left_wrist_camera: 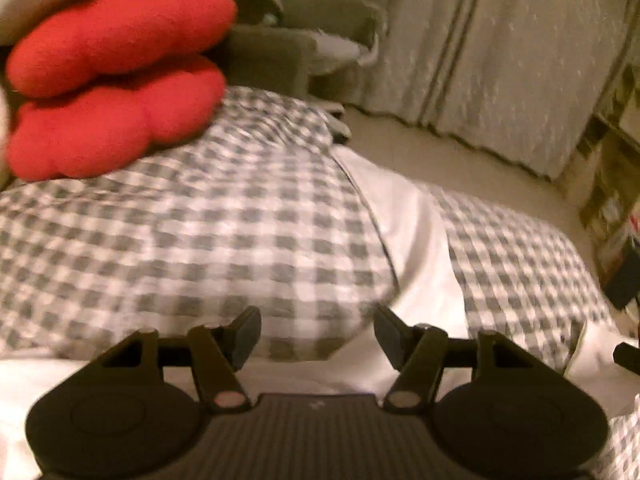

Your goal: Fold clothes

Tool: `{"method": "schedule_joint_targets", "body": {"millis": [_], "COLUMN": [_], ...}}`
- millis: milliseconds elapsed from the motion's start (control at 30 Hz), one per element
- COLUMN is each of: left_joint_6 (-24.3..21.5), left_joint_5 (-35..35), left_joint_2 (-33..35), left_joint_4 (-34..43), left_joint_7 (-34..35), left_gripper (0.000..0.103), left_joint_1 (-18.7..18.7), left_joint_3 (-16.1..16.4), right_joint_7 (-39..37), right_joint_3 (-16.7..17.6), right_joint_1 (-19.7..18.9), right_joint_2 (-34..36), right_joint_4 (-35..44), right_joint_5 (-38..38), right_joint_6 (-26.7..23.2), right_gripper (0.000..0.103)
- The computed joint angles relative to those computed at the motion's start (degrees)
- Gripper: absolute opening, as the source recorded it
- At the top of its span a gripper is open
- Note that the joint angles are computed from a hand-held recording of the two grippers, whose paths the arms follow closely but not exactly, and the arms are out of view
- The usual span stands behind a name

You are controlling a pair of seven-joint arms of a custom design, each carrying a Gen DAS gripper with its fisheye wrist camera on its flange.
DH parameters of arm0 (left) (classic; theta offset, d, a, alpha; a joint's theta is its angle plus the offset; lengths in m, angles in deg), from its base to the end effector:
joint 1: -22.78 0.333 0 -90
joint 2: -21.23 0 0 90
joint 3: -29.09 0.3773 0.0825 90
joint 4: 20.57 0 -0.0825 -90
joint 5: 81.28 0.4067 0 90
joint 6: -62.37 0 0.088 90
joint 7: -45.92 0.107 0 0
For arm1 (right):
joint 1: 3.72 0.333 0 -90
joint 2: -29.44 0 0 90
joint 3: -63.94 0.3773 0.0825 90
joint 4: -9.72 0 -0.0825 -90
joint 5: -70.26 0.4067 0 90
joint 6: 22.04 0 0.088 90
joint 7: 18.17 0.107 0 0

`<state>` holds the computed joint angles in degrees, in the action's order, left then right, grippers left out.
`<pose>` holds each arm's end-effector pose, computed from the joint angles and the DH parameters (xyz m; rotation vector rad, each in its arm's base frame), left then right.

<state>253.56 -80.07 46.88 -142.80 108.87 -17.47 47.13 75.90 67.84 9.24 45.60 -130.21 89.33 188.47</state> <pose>0.6038 -0.2698 0.3318 -1.8198 1.8606 -0.9386 0.5450 0.1190 0.3400 -1.4848 1.7465 -0.6579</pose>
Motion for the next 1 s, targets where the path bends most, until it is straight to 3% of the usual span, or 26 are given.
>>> {"method": "schedule_joint_targets", "body": {"millis": [133, 233, 333, 400, 433, 500, 567, 600, 767, 900, 1000], "left_joint_6": [-1.6, -2.6, -4.0, -4.6, -4.8, -5.1, -3.8, -2.6, 6.7, 14.7, 19.2], "left_joint_5": [3.8, 6.9, 9.5, 10.4, 10.6, 10.8, 10.7, 10.6, 3.7, -8.3, -17.0], "left_joint_2": [0.9, 2.3, 3.6, 3.8, 4.0, 4.3, 4.2, 4.0, 2.6, 2.6, 2.7], "left_joint_4": [2.5, 4.5, 6.2, 6.8, 7.0, 7.5, 7.1, 6.5, 2.7, -0.5, -2.2], "left_joint_7": [-1.7, -3.0, -3.9, -5.1, -6.0, -7.9, -10.1, -10.9, -10.6, -5.2, -1.0], "left_gripper": [0.049, 0.045, 0.042, 0.034, 0.030, 0.011, 0.007, 0.006, 0.006, 0.006, 0.006], "left_joint_1": [12.0, 18.2, 21.9, 21.0, 19.4, 15.9, 14.4, 14.0, 5.5, -3.5, -7.3], "left_joint_3": [-12.4, -18.7, -22.9, -22.3, -20.7, -17.1, -15.4, -14.9, -5.8, 2.4, 5.6], "right_joint_7": [0.2, 3.1, 12.4, 19.1, 21.1, 25.1, 27.2, 26.8, 23.8, 20.9, 17.5], "right_joint_3": [0.6, 2.1, 6.9, 9.9, 10.7, 12.4, 13.0, 12.5, 11.9, 12.2, 11.2], "right_joint_1": [-0.8, -3.1, -10.6, -15.3, -16.5, -18.9, -19.7, -18.8, -16.8, -16.4, -14.4], "right_joint_2": [0.0, 0.1, 0.9, 1.7, 2.1, 3.0, 3.7, 3.9, 4.9, 5.1, 5.0], "right_joint_4": [0.0, 0.1, 0.5, 1.2, 1.7, 2.7, 3.8, 4.2, 5.5, 5.6, 5.5], "right_joint_5": [-2.3, -6.5, -19.1, -27.9, -30.9, -36.9, -40.6, -40.7, -40.4, -39.4, -36.5], "right_joint_6": [-0.6, -1.0, -1.3, -1.6, -1.8, -2.2, -3.0, -3.5, -5.7, -7.3, -8.6], "right_gripper": [0.068, 0.068, 0.068, 0.068, 0.068, 0.068, 0.068, 0.068, 0.068, 0.068, 0.068]}}
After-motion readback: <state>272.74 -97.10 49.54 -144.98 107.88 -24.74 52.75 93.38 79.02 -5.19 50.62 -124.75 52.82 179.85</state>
